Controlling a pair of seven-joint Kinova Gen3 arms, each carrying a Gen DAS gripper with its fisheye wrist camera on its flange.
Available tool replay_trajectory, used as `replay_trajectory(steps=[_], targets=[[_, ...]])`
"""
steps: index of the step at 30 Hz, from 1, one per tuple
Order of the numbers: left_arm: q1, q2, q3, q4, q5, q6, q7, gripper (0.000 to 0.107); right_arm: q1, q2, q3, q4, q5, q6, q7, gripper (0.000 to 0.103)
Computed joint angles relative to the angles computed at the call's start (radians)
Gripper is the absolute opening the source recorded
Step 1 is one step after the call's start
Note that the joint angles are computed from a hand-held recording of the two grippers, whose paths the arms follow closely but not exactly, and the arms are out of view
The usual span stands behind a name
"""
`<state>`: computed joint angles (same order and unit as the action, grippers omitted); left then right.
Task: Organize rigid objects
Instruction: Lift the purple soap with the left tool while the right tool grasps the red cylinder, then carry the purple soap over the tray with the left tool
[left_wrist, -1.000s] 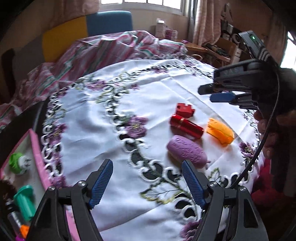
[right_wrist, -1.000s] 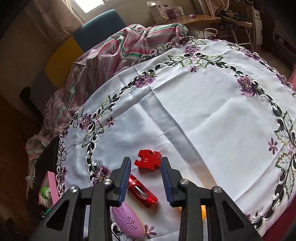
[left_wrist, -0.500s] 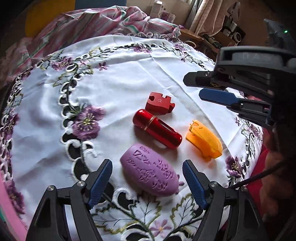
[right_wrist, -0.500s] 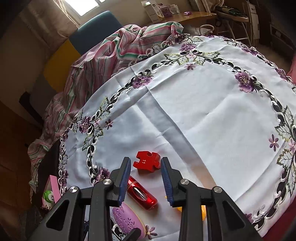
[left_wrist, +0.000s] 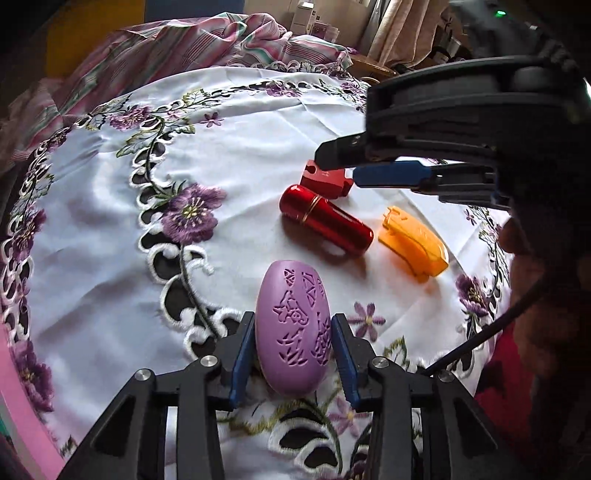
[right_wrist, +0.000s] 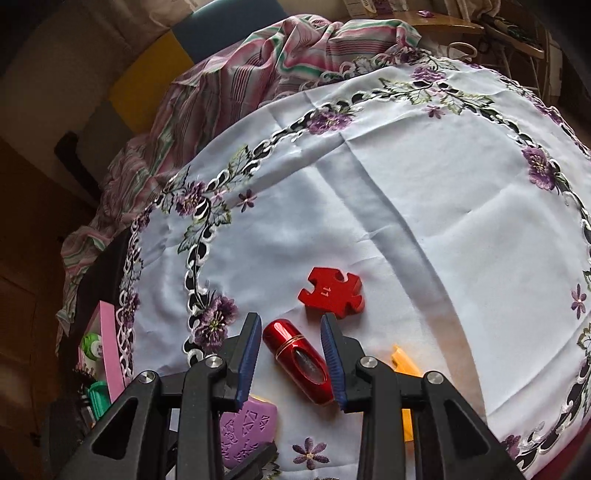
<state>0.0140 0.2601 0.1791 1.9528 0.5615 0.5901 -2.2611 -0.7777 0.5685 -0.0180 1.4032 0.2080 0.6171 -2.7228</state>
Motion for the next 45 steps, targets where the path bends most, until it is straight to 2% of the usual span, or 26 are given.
replay_trajectory(steps=[6, 11, 13, 15, 18, 20, 22, 23, 25, 27, 33, 37, 41, 45], targets=[[-0.046, -0.032, -0.022, 0.017, 0.041, 0.053, -0.044, 0.041, 0.021, 0.058, -0.046, -0.096, -0.030, 0.107, 0.110, 0.033], [-0.072, -0.044, -0.028, 0.059, 0.104, 0.025, -0.126, 0.042, -0.008, 0.117, -0.037, -0.201, -0.019, 0.240, 0.174, 0.033], [-0.072, -0.043, -0.027, 0.070, 0.122, 0.013, -0.150, 0.049, -0.031, 0.140, -0.027, -0.244, 0.002, 0.300, 0.200, 0.027], [-0.048, -0.045, -0.031, 0.078, 0.106, -0.017, -0.134, 0.059, -0.053, 0.152, -0.016, -0.264, 0.027, 0.329, 0.214, 0.027], [-0.032, -0.039, -0.028, 0.082, 0.093, -0.046, -0.115, 0.061, -0.037, 0.169, -0.029, -0.286, 0.007, 0.357, 0.238, 0.026], [-0.032, -0.024, -0.025, 0.073, 0.088, -0.053, -0.104, 0.059, -0.034, 0.168, -0.028, -0.284, -0.001, 0.355, 0.241, 0.026], [-0.010, -0.029, -0.034, 0.082, 0.055, -0.092, -0.072, 0.046, -0.031, 0.166, -0.028, -0.280, -0.006, 0.354, 0.245, 0.026], [-0.014, -0.030, -0.029, 0.088, 0.053, -0.103, -0.074, 0.044, -0.030, 0.166, -0.028, -0.280, -0.008, 0.354, 0.248, 0.026], [-0.052, -0.029, 0.001, 0.101, 0.090, -0.113, -0.118, 0.044, -0.029, 0.163, -0.028, -0.274, -0.012, 0.351, 0.249, 0.026], [-0.053, -0.035, 0.009, 0.117, 0.101, -0.139, -0.138, 0.044, -0.029, 0.159, -0.028, -0.266, -0.012, 0.346, 0.251, 0.026], [-0.029, -0.067, -0.005, 0.138, 0.054, -0.166, -0.074, 0.044, -0.047, 0.159, -0.017, -0.264, 0.013, 0.357, 0.257, 0.026], [-0.065, -0.143, 0.007, 0.196, 0.144, -0.202, -0.181, 0.044, -0.068, 0.168, -0.008, -0.283, 0.044, 0.387, 0.267, 0.026], [-0.055, -0.222, -0.044, 0.236, 0.220, -0.210, -0.255, 0.044, -0.087, 0.171, -0.001, -0.289, 0.072, 0.405, 0.271, 0.026], [-0.033, -0.274, -0.118, 0.249, 0.235, -0.191, -0.258, 0.044, -0.086, 0.172, -0.002, -0.289, 0.075, 0.405, 0.265, 0.026]])
